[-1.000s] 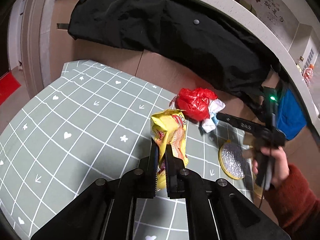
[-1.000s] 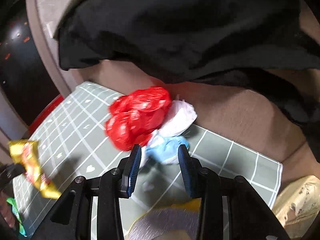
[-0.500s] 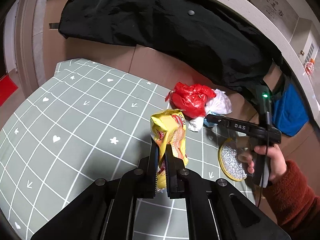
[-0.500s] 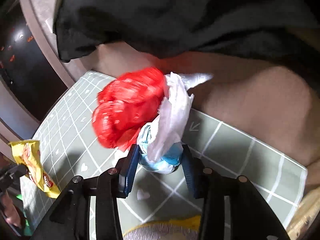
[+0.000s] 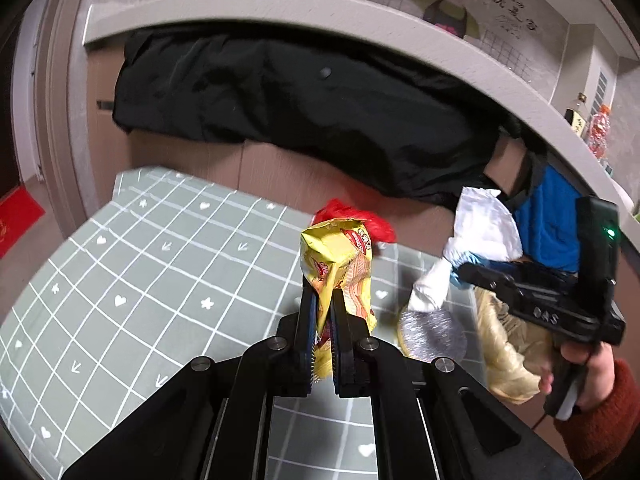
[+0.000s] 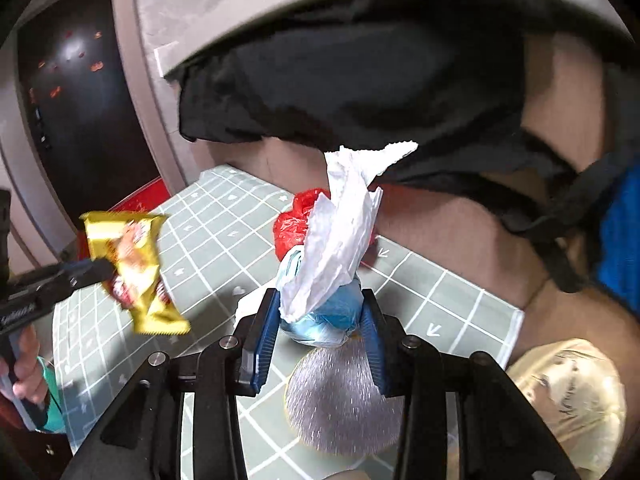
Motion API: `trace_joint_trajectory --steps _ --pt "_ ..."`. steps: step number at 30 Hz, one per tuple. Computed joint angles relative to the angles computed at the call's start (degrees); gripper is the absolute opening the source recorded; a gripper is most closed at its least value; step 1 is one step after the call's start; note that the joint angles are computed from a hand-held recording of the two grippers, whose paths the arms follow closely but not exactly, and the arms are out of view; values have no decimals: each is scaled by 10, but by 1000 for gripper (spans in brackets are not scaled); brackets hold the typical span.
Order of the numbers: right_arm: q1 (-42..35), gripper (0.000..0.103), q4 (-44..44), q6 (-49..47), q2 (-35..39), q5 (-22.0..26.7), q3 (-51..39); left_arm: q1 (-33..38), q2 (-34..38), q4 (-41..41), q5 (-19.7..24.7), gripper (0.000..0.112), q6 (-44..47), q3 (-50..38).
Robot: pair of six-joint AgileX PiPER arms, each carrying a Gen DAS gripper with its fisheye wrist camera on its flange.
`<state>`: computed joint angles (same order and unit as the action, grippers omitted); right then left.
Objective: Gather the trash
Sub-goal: 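Grasp the white plastic bag with blue item with the right tool while the left holds the packet, then carry the packet and white plastic bag with both tools over the yellow bag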
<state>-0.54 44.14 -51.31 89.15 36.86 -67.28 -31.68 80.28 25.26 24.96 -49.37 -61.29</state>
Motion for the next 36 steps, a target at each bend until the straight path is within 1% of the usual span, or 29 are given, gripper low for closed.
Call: trace_joint_trajectory --steps 1,4,6,11,14,18,23,28,36 --pt "-10 37 8 -14 -13 6 7 -12 -3 19 8 6 -19 -6" --pt "-28 37 35 -41 -61 15 33 -63 -7 129 50 6 -115 -27" --pt "-43 37 52 -58 -89 21 44 -95 -6 181 77 6 -158 -41" --pt "-101 37 89 -104 -143 58 67 -166 15 255 141 6 -204 -94" --pt "-141 37 109 -132 -169 80 79 -202 32 292 169 6 -223 -121" --pt "-201 37 135 -173 -200 109 97 -233 55 304 186 6 -228 -156" --pt "-293 37 169 -222 -217 170 103 -262 89 298 199 6 -216 -205" --pt "-388 37 199 -269 -214 228 104 -283 132 280 199 6 -198 -256" --pt "-501 37 214 -316 -188 289 93 -309 211 247 192 6 -164 -350"
